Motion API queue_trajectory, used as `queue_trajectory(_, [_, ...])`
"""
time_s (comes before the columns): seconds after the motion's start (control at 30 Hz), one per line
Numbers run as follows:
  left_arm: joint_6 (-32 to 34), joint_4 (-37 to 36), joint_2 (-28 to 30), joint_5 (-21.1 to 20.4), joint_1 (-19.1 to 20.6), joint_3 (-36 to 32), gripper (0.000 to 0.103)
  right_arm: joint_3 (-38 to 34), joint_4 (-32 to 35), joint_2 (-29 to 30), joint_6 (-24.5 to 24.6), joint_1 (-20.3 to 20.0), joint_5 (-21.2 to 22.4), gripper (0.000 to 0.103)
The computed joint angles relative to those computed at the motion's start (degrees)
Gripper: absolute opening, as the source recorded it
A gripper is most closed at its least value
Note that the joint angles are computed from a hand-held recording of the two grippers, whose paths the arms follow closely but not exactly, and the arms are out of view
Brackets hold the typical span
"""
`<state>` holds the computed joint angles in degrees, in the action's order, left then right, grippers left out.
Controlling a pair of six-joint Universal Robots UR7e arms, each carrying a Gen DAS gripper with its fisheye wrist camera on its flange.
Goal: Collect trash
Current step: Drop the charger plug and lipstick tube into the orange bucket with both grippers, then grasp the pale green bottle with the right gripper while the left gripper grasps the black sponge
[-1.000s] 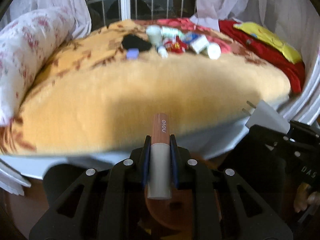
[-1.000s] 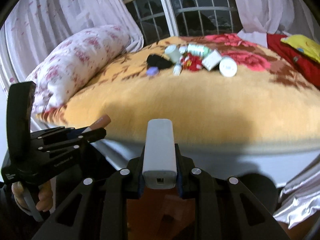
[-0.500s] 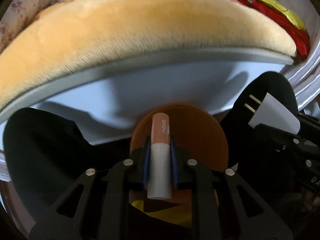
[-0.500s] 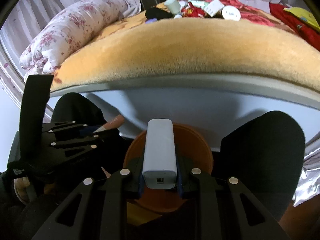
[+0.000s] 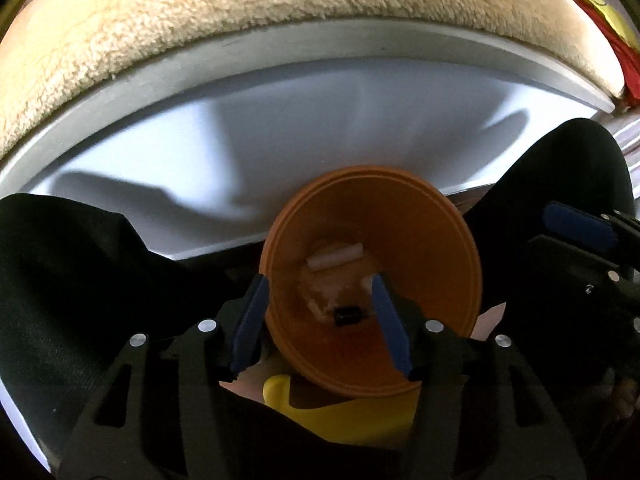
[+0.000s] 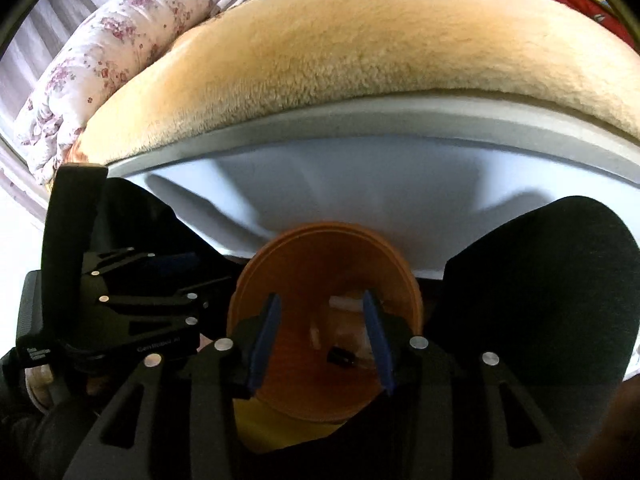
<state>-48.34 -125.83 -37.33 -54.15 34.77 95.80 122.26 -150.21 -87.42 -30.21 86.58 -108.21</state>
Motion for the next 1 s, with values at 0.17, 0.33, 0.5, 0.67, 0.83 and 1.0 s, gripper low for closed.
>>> queue_trajectory(0.17, [-0.16, -2.13, -1.10, 1.58, -1.09, 1.43, 0.053, 0.61, -1.57, -1.52, -0.62, 0.64, 0.83, 0.043])
queue_trajectory(0.33, [4.03, -8.53, -4.52, 5.80, -3.27, 3.54, 0.065, -0.02, -2.51, -3.56, -2.04, 2.30, 2.42, 0.050])
queue_trajectory(0.5, [9.13, -13.38, -6.02, 14.20, -3.46, 1.25, 0.076, -6.58, -5.62, -1.48, -3.47, 4.26, 4.02, 0.057])
queue_trajectory(0.67, [10.97, -14.75, -4.63, 17.36, -1.02, -3.83, 0.076, -19.83, -10.51, 7.94, -3.71, 5.85, 2.64, 0.065])
queue_trajectory(0.83, [10.88, -18.31, -4.05, 16.38, -0.22, -4.58, 0.076, -37.29, -6.96, 21.31, -5.48, 6.72, -8.26, 0.065])
queue_trajectory(1.0, [11.80, -18.41, -3.81, 15.08, 0.21, -4.38, 0.076, -46.11, -2.07, 28.79, -5.57, 6.35, -11.37, 0.064])
